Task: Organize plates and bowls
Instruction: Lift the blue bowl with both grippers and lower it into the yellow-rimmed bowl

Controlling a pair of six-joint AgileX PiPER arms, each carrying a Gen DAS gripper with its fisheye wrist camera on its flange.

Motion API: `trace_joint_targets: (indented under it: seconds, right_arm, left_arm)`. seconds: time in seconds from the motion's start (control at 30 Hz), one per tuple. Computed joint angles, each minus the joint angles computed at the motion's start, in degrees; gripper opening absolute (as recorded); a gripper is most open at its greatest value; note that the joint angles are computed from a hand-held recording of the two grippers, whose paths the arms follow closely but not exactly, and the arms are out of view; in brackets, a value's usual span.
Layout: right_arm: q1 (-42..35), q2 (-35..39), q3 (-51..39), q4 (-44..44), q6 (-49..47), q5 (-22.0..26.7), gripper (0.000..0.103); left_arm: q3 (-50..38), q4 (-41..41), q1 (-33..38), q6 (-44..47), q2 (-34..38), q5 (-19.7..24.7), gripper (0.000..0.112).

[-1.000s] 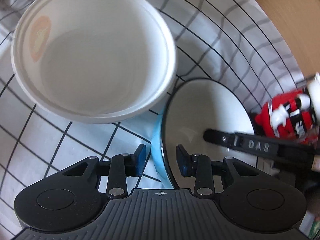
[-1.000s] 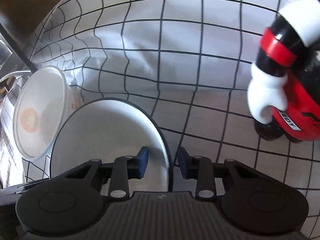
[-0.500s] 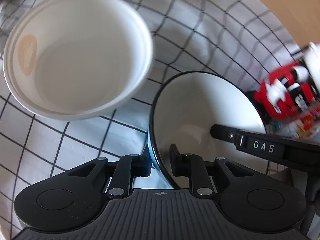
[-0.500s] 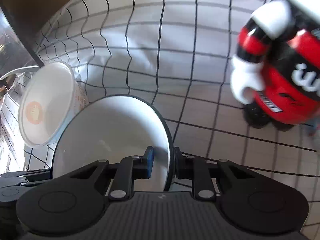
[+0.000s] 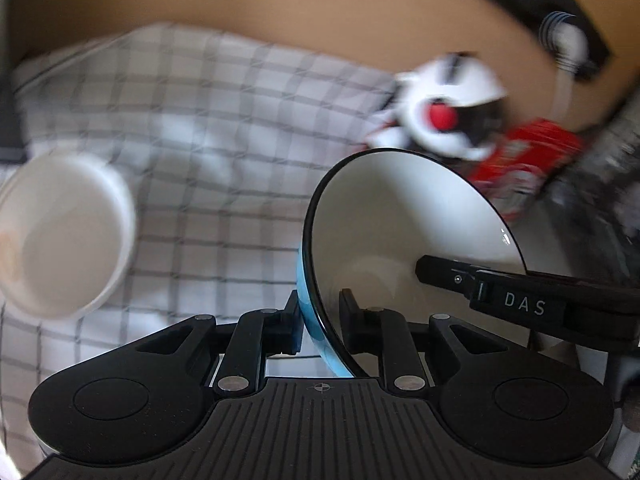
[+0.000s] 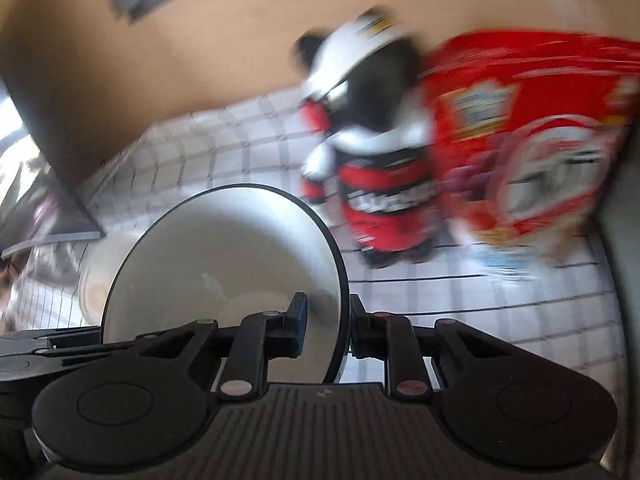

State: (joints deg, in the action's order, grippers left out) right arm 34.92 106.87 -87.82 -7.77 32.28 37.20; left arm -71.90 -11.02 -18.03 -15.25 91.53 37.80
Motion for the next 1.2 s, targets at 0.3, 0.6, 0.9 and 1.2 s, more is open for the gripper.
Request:
trace_joint_targets:
  seconds: [0.3, 0.6, 0.9, 1.2]
  right_arm:
    - [0.3, -20.2, 20.9, -23.5, 29.0, 4.0, 0.021]
    - [-3.7, -29.8, 37.1, -23.6, 32.0, 0.4, 0.021]
    - [-9.0, -30.5, 48.6, -14.1, 21.9, -10.8, 0.021]
    - [-10.7, -28.5, 51.3, -12.6, 17.4, -15.0, 0.022]
  left_arm:
    - [-10.3, -10.6, -9.8, 14.7, 5.6, 2.6, 0.02]
    - [-15.5, -4.2, -20.1, 6.8, 11.1, 5.7, 0.02]
    - [-12.6, 0.9, -24.7, -2.2, 14.2, 7.1, 0.02]
    - [-11.1, 4.1, -27.0, -6.7, 15.9, 6.4, 0.02]
